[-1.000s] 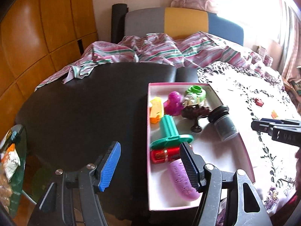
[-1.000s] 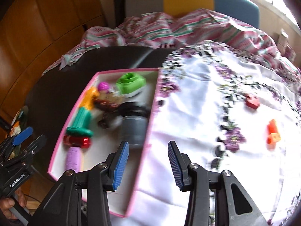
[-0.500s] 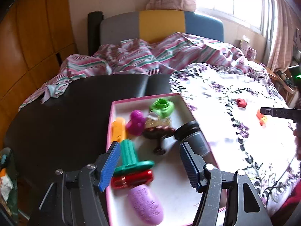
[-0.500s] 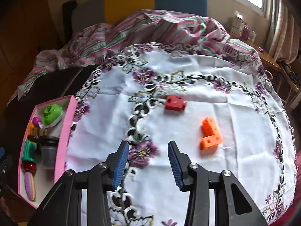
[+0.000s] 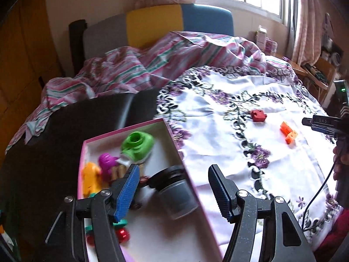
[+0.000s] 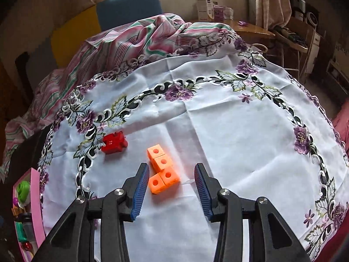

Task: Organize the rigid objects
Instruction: 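Move both tools back over the remaining toys on the tablecloth, then grasp the red numbered puzzle piece with the left tool while the right tool approaches the orange cubes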

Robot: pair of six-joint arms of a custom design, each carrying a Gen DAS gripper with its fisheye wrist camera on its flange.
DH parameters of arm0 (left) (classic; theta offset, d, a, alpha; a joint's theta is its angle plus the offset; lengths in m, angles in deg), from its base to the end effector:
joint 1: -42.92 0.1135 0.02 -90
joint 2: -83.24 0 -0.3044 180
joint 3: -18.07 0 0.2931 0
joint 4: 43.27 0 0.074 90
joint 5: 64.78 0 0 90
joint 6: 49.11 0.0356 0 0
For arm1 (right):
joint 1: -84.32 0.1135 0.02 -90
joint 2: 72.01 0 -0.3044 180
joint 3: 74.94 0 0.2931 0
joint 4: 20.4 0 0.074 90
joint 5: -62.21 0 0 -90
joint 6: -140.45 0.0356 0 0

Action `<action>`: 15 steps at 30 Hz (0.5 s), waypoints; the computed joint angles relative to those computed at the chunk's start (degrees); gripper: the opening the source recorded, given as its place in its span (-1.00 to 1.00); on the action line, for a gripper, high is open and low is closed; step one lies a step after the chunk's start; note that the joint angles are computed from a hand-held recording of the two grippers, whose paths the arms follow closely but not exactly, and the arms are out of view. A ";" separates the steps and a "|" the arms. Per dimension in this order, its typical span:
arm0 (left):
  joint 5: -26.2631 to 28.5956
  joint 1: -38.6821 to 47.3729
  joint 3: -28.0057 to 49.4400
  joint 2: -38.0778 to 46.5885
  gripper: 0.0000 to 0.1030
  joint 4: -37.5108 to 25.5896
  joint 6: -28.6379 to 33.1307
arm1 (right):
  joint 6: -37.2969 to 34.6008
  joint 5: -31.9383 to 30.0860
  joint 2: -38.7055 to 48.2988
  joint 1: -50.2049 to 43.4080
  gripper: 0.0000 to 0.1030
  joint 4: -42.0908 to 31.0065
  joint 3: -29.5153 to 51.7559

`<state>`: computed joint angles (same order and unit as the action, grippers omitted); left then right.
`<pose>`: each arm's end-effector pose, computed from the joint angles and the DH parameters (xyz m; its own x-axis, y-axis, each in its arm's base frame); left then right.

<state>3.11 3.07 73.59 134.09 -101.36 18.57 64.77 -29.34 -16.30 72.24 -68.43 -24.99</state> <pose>0.1496 -0.1074 0.2875 -0.7304 0.1513 -0.6661 0.1557 0.9864 0.0533 0.2005 -0.0419 0.2472 -0.7166 0.4062 -0.5670 0.3827 0.9086 0.1673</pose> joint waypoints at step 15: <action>9.76 -4.53 17.37 34.59 0.45 15.26 -0.25 | 2.73 -8.88 1.51 -11.02 -0.16 -3.01 1.33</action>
<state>12.86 -1.45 90.96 168.68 -86.10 18.32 67.50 -38.21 -14.79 61.22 -71.43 -23.66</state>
